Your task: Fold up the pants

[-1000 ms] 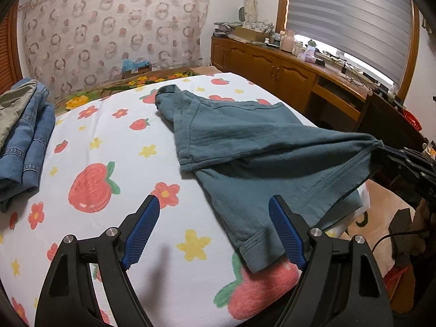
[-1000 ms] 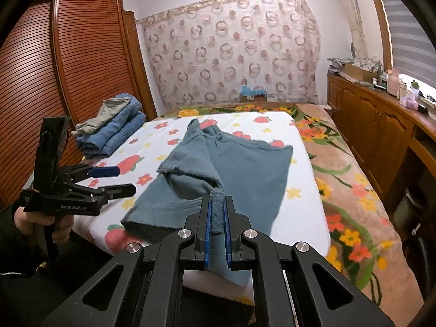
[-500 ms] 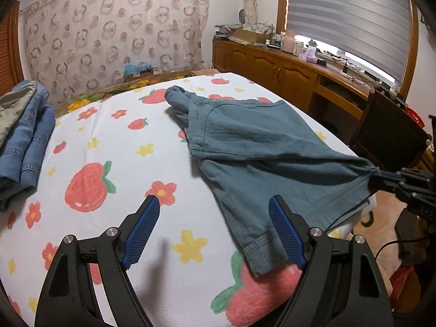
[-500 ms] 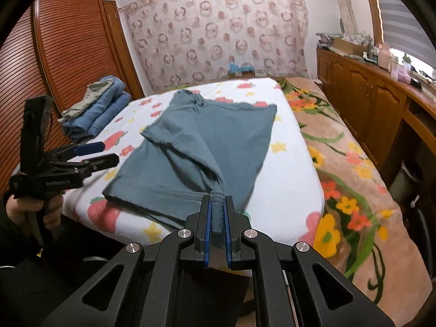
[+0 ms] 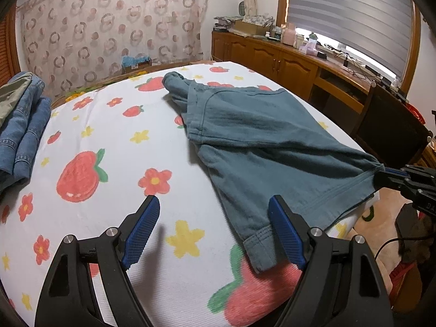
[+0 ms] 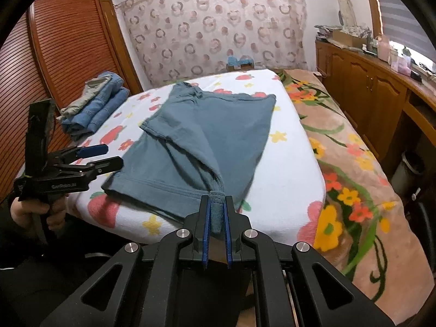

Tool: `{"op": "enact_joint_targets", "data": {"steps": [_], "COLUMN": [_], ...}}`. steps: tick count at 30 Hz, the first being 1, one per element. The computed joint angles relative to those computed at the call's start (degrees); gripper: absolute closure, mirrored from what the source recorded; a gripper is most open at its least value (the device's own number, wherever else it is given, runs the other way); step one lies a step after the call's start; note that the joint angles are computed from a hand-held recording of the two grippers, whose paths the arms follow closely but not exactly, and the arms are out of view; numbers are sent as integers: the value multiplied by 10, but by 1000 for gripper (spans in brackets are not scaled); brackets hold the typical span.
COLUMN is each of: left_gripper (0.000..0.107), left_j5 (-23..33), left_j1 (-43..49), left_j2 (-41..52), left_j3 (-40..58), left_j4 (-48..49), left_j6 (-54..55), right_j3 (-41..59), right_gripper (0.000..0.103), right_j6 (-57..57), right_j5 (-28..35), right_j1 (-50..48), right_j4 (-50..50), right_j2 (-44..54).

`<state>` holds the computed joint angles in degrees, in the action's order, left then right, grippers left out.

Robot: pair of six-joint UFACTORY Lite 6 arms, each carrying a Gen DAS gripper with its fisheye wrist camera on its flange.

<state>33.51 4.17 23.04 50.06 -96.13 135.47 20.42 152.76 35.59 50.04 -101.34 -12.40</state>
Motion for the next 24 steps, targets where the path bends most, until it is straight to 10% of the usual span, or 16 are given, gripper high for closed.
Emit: {"op": "enact_joint_targets", "data": {"steps": [24], "left_gripper": [24], "left_j5": [-18], "left_j1": [11], "left_j2": [29], "left_j3": [16], "left_j4": [-6], "left_j6": [27], "right_j3": [57], "right_gripper": [78], "right_j6": [-151], "right_j5": [-1], "right_j1": [-38], "right_j4": [62], "right_j2": [-5]}}
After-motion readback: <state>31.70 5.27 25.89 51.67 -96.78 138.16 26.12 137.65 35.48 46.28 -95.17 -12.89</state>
